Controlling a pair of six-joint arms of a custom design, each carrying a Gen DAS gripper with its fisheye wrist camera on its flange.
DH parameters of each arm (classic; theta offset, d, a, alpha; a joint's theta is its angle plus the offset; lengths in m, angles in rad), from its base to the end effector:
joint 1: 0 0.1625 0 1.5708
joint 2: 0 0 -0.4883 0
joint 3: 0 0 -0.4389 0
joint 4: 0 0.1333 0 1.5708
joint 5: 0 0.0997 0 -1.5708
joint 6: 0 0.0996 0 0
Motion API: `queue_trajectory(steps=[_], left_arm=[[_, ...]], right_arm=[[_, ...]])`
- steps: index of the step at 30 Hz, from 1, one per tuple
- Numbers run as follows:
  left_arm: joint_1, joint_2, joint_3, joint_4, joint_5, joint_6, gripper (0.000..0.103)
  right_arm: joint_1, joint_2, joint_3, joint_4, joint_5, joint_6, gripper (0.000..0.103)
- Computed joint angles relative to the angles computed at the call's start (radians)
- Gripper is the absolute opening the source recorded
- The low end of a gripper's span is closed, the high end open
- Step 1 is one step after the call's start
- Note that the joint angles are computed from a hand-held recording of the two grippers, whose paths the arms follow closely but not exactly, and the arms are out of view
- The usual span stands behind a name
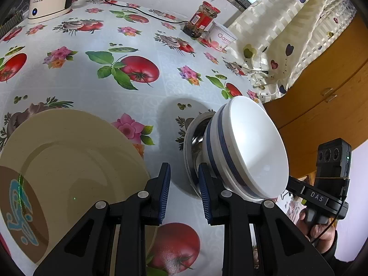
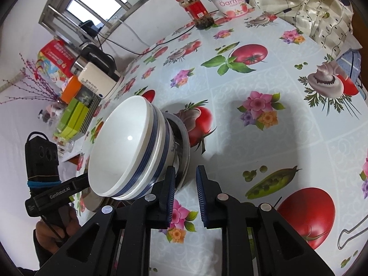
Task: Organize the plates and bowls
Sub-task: 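Lift the nested bowl stack with both grippers, tilting it on edge, then carry the bowl stack with both grippers over the beige plate stack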
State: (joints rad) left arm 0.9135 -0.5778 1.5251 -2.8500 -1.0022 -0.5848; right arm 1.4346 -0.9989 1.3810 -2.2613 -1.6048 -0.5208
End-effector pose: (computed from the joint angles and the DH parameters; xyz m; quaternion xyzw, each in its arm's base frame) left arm -0.3328 -0.7372 0.0260 -0.0120 0.9477 -0.2899 0.1327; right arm 0.0205 -0.8070 0.3449 0.1863 -0.9703 0.1399 0.0654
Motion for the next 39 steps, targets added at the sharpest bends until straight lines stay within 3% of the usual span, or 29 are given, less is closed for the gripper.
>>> queue_trajectory(steps=[9, 13, 30, 39], left_arm=[[0.008, 0.005, -0.004, -0.012, -0.023, 0.001, 0.023], [0.014, 0.006, -0.001, -0.039, -0.052, 0.012, 0.012], [0.022, 0.006, 0.000, -0.059, -0.072, 0.006, 0.012], [0.009, 0.011, 0.001, -0.072, -0.035, 0.037, 0.011]], right_arm=[[0.002, 0.006, -0.011, 0.012, -0.001, 0.012, 0.014], [0.003, 0.009, -0.017, 0.021, 0.003, 0.019, 0.010], [-0.019, 0.024, -0.061, 0.114, 0.076, 0.078, 0.011], [-0.017, 0.011, -0.033, 0.072, 0.071, 0.051, 0.010]])
